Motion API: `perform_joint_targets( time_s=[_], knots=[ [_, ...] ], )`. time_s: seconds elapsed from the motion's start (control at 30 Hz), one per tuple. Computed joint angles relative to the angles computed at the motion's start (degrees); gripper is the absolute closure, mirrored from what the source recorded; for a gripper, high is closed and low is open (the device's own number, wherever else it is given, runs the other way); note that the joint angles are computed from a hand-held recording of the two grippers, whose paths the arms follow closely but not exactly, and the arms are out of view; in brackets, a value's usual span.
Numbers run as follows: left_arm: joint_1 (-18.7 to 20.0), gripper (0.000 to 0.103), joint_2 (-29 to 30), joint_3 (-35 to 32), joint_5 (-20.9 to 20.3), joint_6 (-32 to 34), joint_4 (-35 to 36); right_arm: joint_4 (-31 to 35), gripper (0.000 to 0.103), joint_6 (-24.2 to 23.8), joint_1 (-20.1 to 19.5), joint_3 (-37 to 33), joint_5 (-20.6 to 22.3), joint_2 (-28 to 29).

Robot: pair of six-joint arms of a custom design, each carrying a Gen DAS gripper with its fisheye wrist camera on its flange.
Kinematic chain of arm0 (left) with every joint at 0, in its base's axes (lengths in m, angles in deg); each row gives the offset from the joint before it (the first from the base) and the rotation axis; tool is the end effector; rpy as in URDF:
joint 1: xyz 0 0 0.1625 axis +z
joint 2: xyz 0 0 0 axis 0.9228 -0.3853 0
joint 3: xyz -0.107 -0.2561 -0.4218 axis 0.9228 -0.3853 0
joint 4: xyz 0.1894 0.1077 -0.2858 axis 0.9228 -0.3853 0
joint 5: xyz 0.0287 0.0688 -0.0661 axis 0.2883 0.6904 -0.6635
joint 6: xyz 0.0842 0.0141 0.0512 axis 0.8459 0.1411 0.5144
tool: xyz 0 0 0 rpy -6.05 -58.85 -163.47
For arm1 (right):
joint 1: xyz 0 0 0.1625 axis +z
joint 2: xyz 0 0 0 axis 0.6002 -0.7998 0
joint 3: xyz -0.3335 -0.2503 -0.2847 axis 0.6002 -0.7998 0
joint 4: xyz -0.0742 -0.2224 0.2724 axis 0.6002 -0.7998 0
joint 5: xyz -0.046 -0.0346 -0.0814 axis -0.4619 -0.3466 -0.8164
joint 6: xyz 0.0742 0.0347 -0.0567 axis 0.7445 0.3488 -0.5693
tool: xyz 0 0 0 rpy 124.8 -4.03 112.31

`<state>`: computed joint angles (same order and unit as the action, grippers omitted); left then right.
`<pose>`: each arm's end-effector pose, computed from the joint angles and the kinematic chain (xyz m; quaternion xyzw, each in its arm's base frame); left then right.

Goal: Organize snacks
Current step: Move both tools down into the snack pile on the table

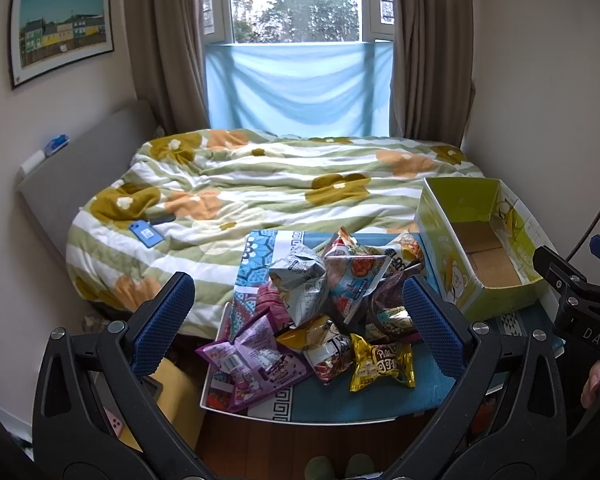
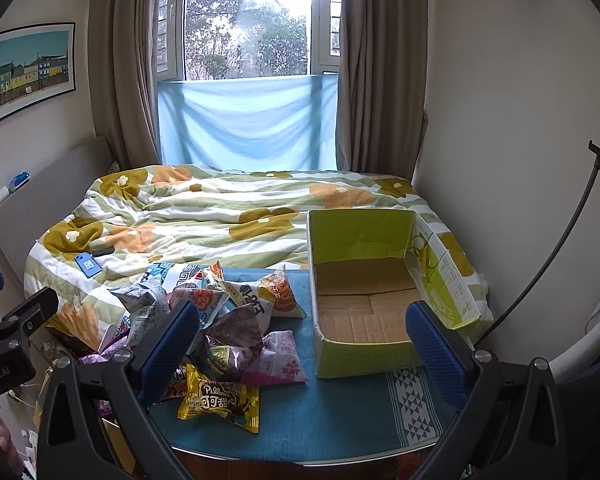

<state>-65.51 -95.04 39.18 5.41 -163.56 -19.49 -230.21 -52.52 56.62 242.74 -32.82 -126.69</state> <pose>-0.5190 -0.2283 0.0563 0.0854 0.7951 -0.4403 0.4083 0.1106 -0.2625 0.4133 0.2290 -0.8254 0.4043 0.3206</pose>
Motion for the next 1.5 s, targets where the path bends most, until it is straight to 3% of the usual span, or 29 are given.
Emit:
perform_joint_targets(
  time_s=[0.57, 0.8, 0.9, 1.03, 1.23, 1.5],
  knots=[
    [-0.5, 0.0, 0.0, 0.1, -1.0, 0.3, -1.8, 2.1, 0.0, -1.1, -1.9, 0.7, 2.5, -3.3],
    [1.1, 0.0, 0.2, -0.6, -3.4, -1.6, -1.1, 10.9, 0.0, -2.4, -1.5, -3.0, 1.2, -4.5],
    [2.3, 0.0, 0.1, 0.5, -3.4, -0.7, -2.9, 16.0, 0.0, -4.6, -2.6, -5.2, 3.5, -4.9],
    [5.1, 0.0, -0.2, 3.3, -3.7, 5.1, -9.4, 20.9, 0.0, -6.8, -5.2, -7.9, 8.1, -3.4],
    [10.7, 0.0, 0.1, 9.2, -2.3, 14.9, -22.5, 26.3, 0.0, -6.4, -5.7, -12.3, 8.7, 3.2],
    [18.2, 0.0, 2.2, 14.2, -4.6, 28.4, -42.8, 33.4, 0.0, -2.9, -4.2, -19.4, 4.4, 14.8]
  ],
)
